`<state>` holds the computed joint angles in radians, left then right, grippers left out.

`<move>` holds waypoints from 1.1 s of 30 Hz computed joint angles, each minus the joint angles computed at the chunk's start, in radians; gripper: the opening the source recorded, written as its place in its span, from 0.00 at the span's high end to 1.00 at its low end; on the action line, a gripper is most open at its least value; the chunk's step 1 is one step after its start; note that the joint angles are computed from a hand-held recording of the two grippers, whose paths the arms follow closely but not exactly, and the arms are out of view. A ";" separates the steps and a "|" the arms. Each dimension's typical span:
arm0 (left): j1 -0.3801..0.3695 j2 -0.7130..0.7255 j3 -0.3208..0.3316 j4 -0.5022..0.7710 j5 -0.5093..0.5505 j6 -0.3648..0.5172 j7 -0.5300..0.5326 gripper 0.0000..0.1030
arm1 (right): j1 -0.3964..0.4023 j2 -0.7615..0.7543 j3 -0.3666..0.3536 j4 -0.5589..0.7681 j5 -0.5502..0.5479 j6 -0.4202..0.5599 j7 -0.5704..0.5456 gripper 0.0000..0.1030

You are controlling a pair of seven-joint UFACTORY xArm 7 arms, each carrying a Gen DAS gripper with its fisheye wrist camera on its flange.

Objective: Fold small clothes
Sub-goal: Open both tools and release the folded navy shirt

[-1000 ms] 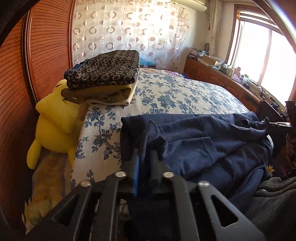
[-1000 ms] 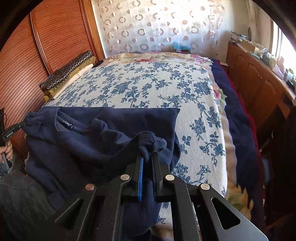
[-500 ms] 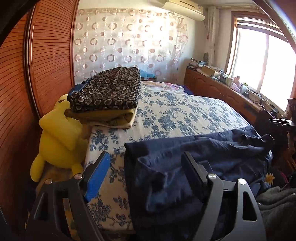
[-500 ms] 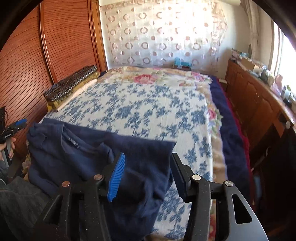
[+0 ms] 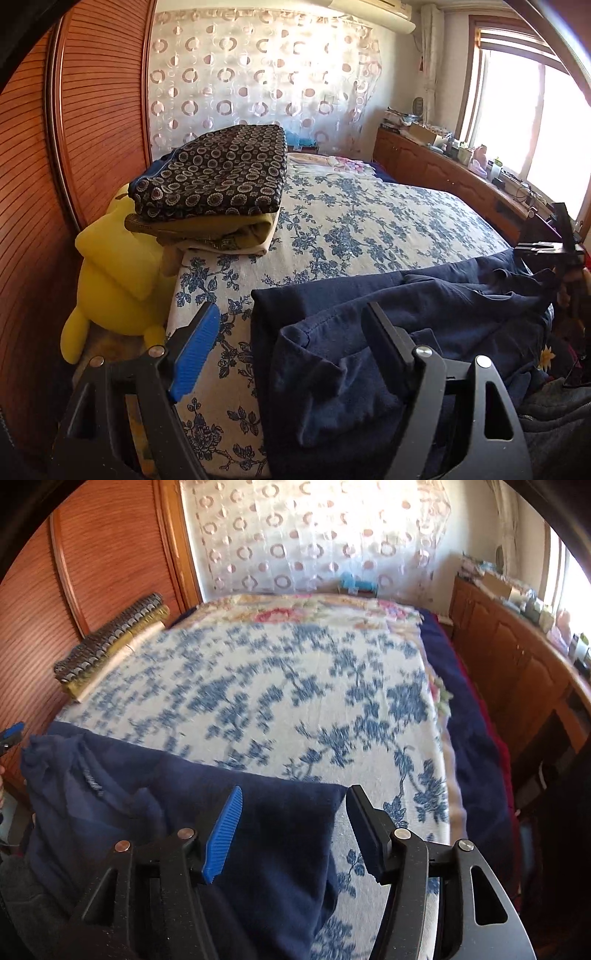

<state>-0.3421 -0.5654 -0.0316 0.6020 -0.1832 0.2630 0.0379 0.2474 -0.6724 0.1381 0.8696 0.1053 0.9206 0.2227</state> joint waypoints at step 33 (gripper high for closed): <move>0.041 0.291 0.024 0.233 -0.298 0.197 0.275 0.59 | 0.012 -0.009 -0.006 -0.128 0.000 -0.145 0.029 0.37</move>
